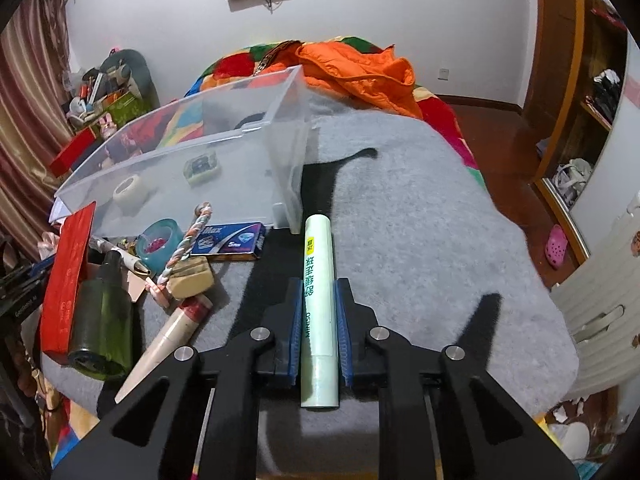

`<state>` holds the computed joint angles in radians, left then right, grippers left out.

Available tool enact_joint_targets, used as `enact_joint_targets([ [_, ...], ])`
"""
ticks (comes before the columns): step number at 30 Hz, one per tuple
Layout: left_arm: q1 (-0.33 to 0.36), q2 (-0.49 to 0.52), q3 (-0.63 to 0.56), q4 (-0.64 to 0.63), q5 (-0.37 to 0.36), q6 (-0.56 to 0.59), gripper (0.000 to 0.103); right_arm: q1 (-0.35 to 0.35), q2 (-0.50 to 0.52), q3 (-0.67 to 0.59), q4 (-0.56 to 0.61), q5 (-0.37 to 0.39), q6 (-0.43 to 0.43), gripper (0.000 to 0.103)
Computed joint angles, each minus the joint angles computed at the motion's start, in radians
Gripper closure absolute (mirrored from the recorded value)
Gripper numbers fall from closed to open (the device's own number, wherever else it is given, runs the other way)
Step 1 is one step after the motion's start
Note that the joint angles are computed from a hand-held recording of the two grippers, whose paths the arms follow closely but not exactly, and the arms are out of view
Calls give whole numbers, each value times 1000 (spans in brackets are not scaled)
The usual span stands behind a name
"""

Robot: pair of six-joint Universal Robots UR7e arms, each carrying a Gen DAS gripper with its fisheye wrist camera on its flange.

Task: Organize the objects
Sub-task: 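Carry the lotion tube and marker into the clear box and open both tools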

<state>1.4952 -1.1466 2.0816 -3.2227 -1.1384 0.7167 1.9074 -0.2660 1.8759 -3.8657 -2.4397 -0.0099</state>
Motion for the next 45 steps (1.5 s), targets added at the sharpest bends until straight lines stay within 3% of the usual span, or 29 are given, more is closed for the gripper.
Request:
enact_joint_targets([
  [8, -18, -62, 21, 26, -46, -43, 78, 25, -24, 21, -84, -10, -33, 89],
  [19, -80, -113, 23, 35, -136, -66, 78, 65, -44, -29, -163, 31, -153, 89],
  [30, -128, -84, -26, 68, -173, -89, 78, 69, -33, -155, -114, 96, -268, 89],
  [45, -160, 6, -123, 137, -164, -102, 78, 37, -19, -281, 42, 175, -286, 89],
])
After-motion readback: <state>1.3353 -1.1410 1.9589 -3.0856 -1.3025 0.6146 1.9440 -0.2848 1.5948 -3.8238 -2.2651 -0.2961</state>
